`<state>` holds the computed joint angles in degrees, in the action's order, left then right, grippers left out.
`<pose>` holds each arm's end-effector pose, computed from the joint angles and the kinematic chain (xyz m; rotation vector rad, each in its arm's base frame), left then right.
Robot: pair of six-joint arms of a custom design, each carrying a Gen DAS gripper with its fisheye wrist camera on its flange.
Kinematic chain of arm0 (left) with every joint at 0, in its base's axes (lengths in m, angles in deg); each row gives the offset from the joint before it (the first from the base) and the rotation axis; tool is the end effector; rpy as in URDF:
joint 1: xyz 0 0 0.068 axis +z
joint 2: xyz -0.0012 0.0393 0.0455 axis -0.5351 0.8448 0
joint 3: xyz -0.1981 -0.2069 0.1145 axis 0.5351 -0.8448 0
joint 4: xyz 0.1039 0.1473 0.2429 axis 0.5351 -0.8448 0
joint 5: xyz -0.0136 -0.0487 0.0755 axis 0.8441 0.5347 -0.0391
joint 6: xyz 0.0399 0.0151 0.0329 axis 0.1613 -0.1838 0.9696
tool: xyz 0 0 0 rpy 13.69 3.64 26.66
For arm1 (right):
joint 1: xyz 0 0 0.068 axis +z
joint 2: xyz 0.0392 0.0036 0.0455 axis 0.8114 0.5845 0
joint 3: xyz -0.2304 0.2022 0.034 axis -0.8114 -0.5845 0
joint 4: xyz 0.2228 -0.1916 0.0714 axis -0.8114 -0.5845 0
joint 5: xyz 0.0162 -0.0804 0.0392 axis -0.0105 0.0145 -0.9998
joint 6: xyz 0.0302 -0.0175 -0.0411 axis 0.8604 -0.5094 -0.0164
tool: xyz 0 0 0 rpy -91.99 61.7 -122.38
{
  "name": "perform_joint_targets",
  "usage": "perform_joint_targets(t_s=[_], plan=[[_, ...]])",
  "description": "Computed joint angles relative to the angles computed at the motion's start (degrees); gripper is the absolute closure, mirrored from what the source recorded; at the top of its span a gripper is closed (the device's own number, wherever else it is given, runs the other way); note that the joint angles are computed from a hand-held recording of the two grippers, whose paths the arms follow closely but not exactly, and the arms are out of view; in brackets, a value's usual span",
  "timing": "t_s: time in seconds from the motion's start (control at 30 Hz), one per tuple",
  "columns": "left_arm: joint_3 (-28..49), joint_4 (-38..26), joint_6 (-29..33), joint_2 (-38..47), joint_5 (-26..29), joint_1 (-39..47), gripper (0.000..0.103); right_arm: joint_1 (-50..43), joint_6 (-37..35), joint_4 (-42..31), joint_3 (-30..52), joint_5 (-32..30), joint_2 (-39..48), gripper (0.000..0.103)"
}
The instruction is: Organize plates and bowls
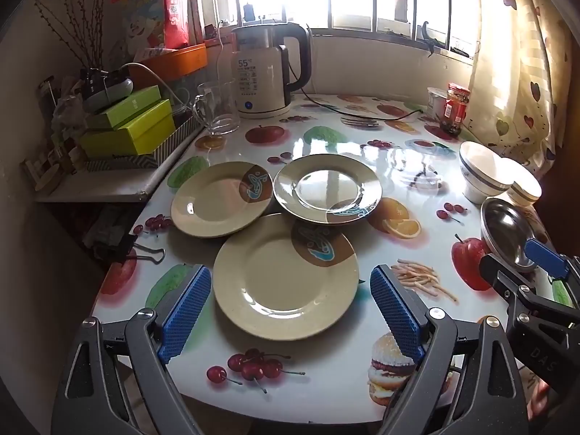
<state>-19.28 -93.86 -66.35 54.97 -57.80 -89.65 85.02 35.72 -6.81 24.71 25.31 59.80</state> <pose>0.1557 -0.1969 0.2143 -0.3875 2.3419 0.2258 0.2188 0.1293 0.2084 -0.4666 2.2915 0.2971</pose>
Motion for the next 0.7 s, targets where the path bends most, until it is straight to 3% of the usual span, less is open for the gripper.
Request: perform_joint_targets(t_s=[0.7], plan=[[-0.7, 1.1, 0.5, -0.1, 0.4, 0.5, 0.013, 0.0, -0.1, -0.3, 0.3, 0.1, 0.3, 0.024]])
